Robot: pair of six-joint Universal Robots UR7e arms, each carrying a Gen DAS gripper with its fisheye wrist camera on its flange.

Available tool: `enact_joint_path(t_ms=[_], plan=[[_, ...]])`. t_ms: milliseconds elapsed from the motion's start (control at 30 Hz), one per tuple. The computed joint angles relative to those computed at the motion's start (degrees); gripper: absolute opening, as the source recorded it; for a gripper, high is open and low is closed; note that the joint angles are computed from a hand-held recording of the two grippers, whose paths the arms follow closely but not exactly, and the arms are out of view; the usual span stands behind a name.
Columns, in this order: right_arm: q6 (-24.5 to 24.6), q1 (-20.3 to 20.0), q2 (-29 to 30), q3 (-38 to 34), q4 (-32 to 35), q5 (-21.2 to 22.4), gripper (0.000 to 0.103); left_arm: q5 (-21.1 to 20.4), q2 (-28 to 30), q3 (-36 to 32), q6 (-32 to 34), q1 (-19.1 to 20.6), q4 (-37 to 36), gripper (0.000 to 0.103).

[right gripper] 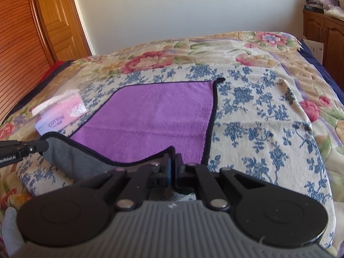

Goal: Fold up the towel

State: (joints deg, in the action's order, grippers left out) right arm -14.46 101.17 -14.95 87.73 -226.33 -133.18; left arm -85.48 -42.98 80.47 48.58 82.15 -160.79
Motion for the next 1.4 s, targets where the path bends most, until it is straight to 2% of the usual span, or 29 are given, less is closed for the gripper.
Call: enact_joint_path(t_ms=[433,1400], plan=[[-5.13,0.19,0.23,-1.80,-2.96,1.87,0.004,-1.74,0.62,-1.09,-0.48,-0.57,-0.74,0.005],[-11.60,-1.71,0.33,-6.09,-1.71,3.83,0.004,-2.15,5.44,-7.88,-0.78,-1.42,0.98,0.005]])
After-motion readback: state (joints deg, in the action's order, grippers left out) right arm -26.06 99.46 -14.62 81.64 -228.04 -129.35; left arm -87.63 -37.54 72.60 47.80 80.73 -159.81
